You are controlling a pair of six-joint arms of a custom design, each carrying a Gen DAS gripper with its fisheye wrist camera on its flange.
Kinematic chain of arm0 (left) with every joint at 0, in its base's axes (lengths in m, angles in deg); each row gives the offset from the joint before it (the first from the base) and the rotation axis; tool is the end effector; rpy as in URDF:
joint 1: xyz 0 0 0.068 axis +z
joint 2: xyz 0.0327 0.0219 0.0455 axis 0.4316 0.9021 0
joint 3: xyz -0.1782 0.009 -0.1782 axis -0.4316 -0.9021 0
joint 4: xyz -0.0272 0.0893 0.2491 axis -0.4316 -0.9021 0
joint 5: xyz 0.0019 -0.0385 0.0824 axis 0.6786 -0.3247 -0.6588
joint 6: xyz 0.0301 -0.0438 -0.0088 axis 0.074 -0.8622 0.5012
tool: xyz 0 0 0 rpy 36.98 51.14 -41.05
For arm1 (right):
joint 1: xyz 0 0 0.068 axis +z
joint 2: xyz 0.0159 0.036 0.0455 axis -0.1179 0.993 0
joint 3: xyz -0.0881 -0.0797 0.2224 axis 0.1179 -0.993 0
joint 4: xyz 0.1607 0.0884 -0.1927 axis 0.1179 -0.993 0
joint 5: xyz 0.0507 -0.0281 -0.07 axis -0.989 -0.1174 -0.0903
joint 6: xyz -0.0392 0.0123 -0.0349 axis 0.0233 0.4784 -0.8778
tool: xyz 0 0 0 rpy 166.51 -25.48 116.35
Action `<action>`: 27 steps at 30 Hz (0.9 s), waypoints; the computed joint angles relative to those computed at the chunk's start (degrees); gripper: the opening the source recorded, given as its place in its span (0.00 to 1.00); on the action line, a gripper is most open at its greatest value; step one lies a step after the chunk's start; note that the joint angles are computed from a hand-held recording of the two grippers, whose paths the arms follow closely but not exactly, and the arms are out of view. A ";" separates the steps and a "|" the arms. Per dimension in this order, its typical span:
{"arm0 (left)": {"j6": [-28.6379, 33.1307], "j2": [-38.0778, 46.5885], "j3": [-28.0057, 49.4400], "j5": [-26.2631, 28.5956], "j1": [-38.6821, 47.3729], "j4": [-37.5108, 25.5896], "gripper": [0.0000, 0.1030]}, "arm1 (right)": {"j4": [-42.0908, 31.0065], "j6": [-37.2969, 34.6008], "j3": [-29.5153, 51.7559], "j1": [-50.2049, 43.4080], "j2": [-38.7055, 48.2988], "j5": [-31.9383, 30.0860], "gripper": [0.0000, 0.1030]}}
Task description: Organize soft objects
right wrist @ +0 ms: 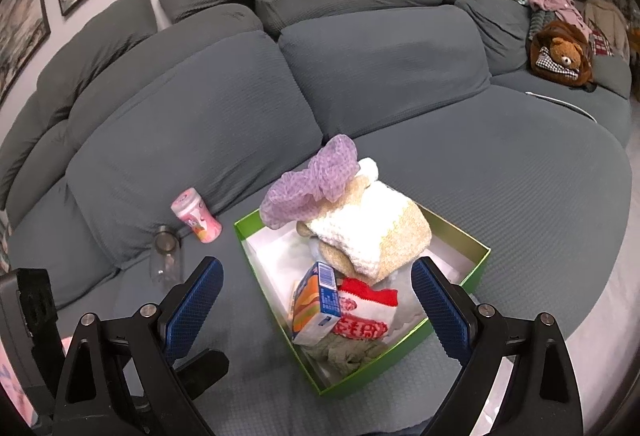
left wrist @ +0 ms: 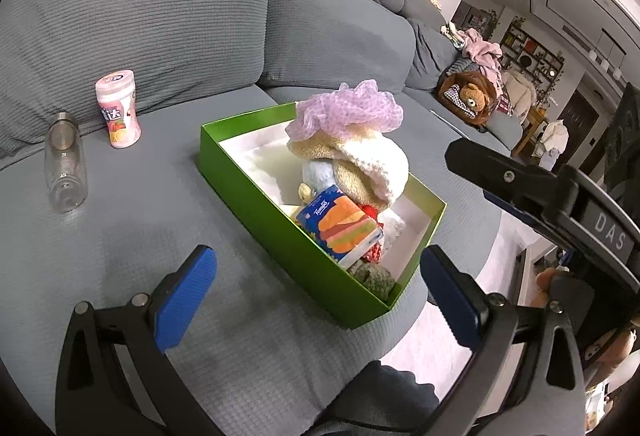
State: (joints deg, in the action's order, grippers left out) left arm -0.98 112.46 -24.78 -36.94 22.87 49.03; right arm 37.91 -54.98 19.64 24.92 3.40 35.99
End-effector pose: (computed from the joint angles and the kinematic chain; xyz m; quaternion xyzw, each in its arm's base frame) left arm 0.2173 -0.0172 0.1245 -0.0589 0.8988 -0.1551 0.4057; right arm 0.2132 0.1260 0.1481 -0.0563 0.8657 0.1613 0.4704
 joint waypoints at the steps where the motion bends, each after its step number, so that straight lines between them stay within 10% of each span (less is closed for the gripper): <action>1: -0.06 -0.27 -0.10 -0.09 -0.14 -0.14 0.99 | -0.22 0.09 -0.01 0.10 -0.15 0.23 0.93; 27: 0.12 -3.46 -1.35 0.46 0.72 -2.24 0.99 | -1.61 1.20 1.55 3.11 1.69 3.96 0.93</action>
